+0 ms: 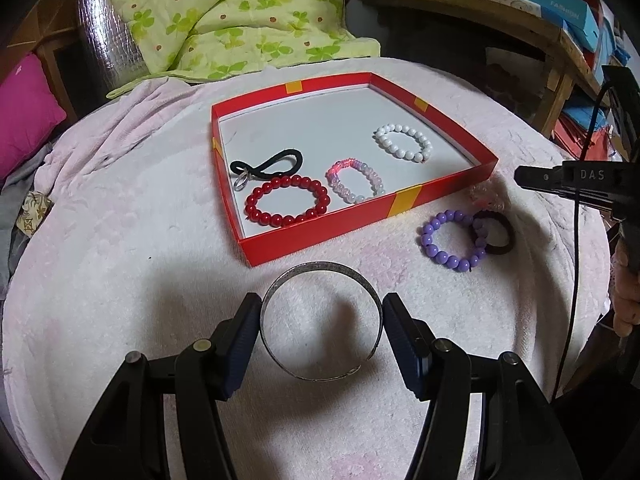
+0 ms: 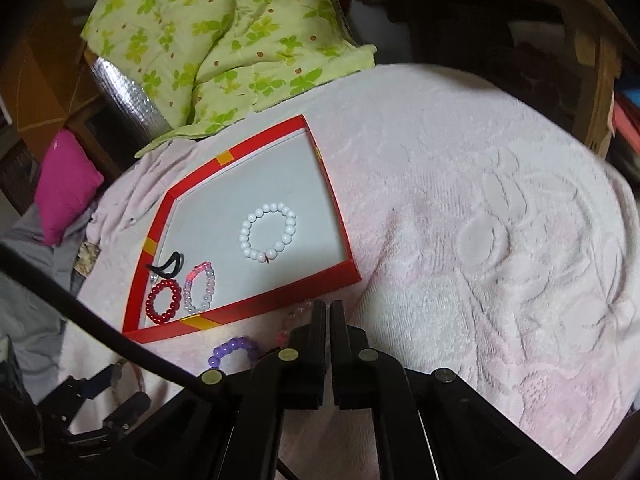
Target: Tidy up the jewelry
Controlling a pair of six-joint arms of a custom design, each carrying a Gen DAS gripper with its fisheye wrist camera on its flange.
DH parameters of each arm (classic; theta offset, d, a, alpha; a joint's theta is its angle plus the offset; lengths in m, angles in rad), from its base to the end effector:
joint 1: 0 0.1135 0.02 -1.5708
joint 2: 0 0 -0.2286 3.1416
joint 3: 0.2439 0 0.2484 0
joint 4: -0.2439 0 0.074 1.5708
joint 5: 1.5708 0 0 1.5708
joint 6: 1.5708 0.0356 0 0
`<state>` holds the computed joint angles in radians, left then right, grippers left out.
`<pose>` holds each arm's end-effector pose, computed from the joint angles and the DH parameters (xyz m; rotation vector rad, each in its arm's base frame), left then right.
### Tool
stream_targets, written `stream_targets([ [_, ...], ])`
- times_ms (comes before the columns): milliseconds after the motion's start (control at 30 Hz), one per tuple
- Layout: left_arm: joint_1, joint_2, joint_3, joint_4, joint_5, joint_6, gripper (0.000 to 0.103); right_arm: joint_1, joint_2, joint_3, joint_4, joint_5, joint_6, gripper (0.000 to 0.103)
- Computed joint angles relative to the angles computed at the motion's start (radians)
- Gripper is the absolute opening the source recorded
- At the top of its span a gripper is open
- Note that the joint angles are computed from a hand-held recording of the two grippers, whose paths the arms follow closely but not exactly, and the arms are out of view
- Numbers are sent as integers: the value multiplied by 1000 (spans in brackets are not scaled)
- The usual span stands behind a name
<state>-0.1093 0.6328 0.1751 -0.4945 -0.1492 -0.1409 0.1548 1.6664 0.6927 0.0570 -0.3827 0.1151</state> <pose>0.1415 -0.0102 0.1070 -0.0995 2.5077 0.0860 0.2865 0.0582 0.0905 -0.2124 2.4787 0.5898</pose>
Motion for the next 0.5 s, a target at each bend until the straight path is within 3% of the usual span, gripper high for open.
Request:
stream_targets([
  [33,1,4,0,2,-1,-1,63,-3,6,7,-9,-2,6,4],
  [167,3,15,-3,9,-8,-4,64,-34,58,56,-72,18,31,41],
  [333,11,37,-1,23,-6,-4,64,-38,153,152,-183,178,34,63],
  [400,8,38,1,23,-5,-9,64,-34,169,167,-192,179,7,71],
  [467,-2,44,1,25,-14,-15,64,-10,180,176,-193,178,-22,89],
  [500,-5,46,1,26,-15,-18,64,11,190,182,-194,197,-37,93],
])
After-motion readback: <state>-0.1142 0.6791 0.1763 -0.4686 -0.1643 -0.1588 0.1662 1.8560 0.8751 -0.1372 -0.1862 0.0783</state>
